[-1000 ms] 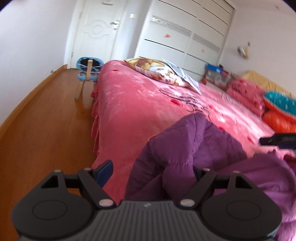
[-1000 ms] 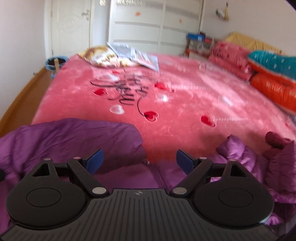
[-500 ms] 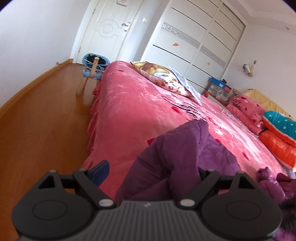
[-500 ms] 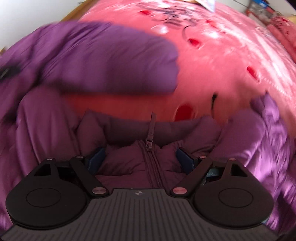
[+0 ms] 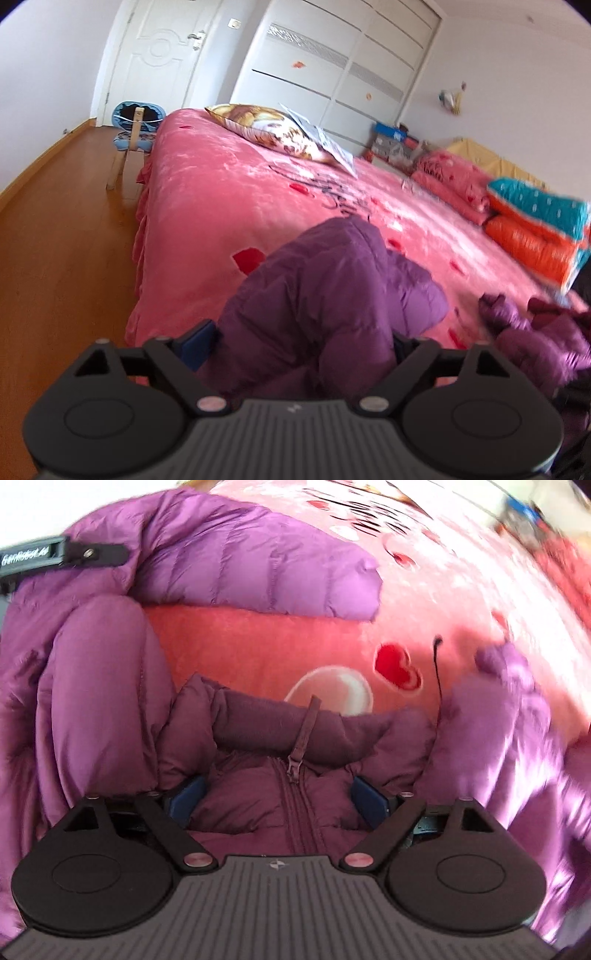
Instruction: Fold large clothes
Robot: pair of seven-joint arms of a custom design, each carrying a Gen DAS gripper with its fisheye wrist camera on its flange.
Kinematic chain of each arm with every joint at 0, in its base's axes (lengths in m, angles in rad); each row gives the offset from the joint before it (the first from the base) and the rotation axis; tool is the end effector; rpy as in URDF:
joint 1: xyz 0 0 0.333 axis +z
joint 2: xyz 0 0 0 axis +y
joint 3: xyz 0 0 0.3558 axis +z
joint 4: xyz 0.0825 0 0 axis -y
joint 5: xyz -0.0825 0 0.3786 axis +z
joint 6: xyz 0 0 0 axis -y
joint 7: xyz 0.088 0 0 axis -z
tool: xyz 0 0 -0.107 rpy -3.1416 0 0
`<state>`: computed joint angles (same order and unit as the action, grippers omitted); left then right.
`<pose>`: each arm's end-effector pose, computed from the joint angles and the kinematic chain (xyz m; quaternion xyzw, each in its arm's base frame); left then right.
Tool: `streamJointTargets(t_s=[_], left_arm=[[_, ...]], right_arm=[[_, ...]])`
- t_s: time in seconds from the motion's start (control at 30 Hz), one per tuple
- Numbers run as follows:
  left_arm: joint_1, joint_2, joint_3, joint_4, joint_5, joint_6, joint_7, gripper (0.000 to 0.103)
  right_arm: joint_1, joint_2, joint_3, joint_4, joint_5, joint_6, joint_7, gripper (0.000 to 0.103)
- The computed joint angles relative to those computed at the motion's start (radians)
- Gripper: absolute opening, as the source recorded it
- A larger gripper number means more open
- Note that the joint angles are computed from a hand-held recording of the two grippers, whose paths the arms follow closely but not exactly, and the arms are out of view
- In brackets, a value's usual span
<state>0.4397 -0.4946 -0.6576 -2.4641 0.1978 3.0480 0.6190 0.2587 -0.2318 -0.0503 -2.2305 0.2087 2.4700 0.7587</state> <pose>0.4262 -0.1609 0.5845 -0.7380 0.4643 -0.4005 0.2818 0.4939 0.1020 0.5606 -0.9127 0.3251 -0.1643 0.1854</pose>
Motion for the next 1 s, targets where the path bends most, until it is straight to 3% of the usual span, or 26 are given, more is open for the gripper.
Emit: streamJointTargets(t_s=[0.07, 0.17, 0.3, 0.53, 0.67, 0.87, 1.0], left_arm=[[-0.011, 0.014, 0.011, 0.014, 0.038, -0.025, 0.001, 0.067], [-0.031, 0.028, 0.027, 0.021, 0.052, -0.043, 0.019, 0.056], [-0.060, 0.038, 0.052, 0.017, 0.060, -0.038, 0.029, 0.050], [-0.086, 0.049, 0.069, 0.017, 0.043, -0.020, 0.016, 0.047], [-0.090, 0.054, 0.072, 0.012, 0.020, 0.008, 0.005, 0.046], [-0.122, 0.077, 0.104, -0.007, -0.073, 0.099, 0.014, 0.041], [-0.143, 0.096, 0.123, -0.027, -0.143, 0.199, 0.045, 0.037]], right_arm=[[0.003, 0.017, 0.007, 0.026, -0.002, -0.011, 0.015, 0.103], [-0.017, 0.080, 0.008, 0.118, 0.025, -0.118, 0.116, 0.103], [-0.043, 0.141, 0.021, 0.176, 0.077, -0.167, 0.200, 0.103], [-0.036, 0.089, 0.029, 0.047, 0.178, 0.042, 0.133, 0.100], [-0.005, 0.060, 0.024, -0.020, 0.247, 0.167, 0.134, 0.072], [0.043, 0.013, 0.010, -0.091, 0.247, 0.307, 0.150, 0.046], [0.064, -0.011, 0.010, -0.119, 0.190, 0.414, 0.220, 0.035]])
